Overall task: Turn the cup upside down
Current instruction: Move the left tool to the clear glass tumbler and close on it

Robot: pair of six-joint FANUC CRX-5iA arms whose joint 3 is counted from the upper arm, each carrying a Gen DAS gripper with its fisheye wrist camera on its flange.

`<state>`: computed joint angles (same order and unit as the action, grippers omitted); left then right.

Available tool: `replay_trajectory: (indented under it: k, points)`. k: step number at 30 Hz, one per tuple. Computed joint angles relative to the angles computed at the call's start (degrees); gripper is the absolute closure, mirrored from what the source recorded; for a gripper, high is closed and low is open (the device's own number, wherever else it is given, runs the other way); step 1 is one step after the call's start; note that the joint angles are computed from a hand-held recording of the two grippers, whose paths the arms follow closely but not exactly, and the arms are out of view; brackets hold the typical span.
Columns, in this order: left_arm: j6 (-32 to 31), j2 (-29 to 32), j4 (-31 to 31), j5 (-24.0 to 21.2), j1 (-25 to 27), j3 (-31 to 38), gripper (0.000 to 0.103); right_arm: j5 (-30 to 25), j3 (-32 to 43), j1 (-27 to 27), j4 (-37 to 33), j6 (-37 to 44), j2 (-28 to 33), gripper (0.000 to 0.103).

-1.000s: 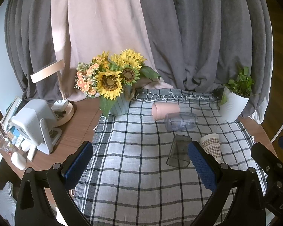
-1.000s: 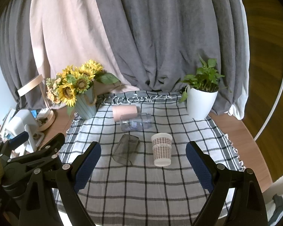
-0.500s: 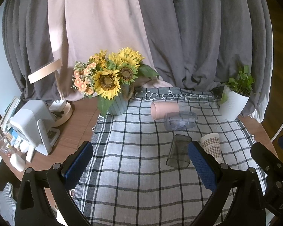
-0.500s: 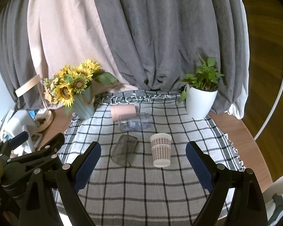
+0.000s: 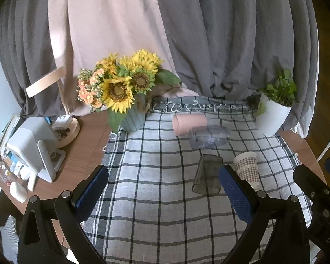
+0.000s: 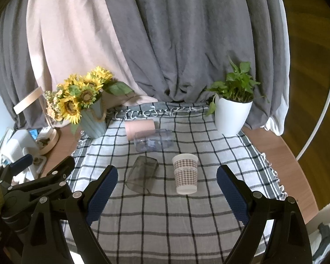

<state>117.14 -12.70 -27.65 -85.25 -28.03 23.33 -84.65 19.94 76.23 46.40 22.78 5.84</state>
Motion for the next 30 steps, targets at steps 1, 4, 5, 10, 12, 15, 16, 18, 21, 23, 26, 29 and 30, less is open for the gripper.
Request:
replay_trajectory:
  k: [1, 4, 5, 10, 12, 15, 16, 18, 21, 23, 26, 29, 30]
  points:
    - [-0.6, 0.3, 0.9, 0.1, 0.6, -0.2, 0.0, -0.1, 0.1, -0.3, -0.3, -0.1, 0.1, 0.012]
    - [-3.2, 1.9, 5.7, 0.3, 3.6, -0.9, 0.0, -0.4, 0.1, -1.4, -1.7, -0.8, 0.3, 0.012]
    - [-4.5, 2.6, 8.2, 0.4, 5.1, -1.3, 0.0, -0.7, 0.0, -1.9, -2.5, -1.4, 0.4, 0.012]
    - [-9.3, 6.8, 15.5, -0.5, 9.3, -2.4, 0.001, -0.9, -0.3, -4.9, -8.7, -3.1, 0.6, 0.012]
    - [-11.4, 8.8, 18.2, -0.9, 10.5, -2.3, 0.001, -0.6, -0.1, -6.5, -12.1, -3.1, 0.9, 0.012]
    - [-13.8, 11.9, 20.8, -1.6, 11.4, -1.3, 0.001, -0.2, -0.1, -9.0, -17.4, -4.4, 0.8, 0.012]
    - [-14.6, 13.4, 21.2, -2.1, 11.4, -0.5, 0.001, 0.0, -0.4, -9.7, -18.7, -5.2, 0.7, 0.012]
    - [-16.1, 15.7, 21.8, -2.7, 11.4, 0.9, 0.001, -0.6, -0.4, -10.9, -20.7, -7.0, 0.9, 0.012]
    - [-18.9, 20.0, 23.7, -4.5, 11.6, 3.5, 0.003, -0.6, -0.8, -12.9, -23.2, -9.0, 0.9, 0.012]
    - [-20.4, 22.7, 24.7, -5.4, 11.6, 5.0, 0.006, -0.4, -0.7, -14.3, -24.8, -9.6, 1.3, 0.012]
    - [-21.8, 26.3, 24.8, -6.6, 11.3, 7.3, 0.013, -0.5, 0.0, -15.9, -26.7, -9.7, 2.1, 0.012]
    - [-22.1, 28.6, 24.2, -7.6, 10.8, 9.2, 0.015, -0.4, 0.3, -17.3, -28.2, -9.6, 2.5, 0.012]
    - [-22.2, 29.1, 24.0, -7.6, 10.6, 9.6, 0.016, -0.1, 0.2, -17.7, -28.6, -9.4, 2.5, 0.012]
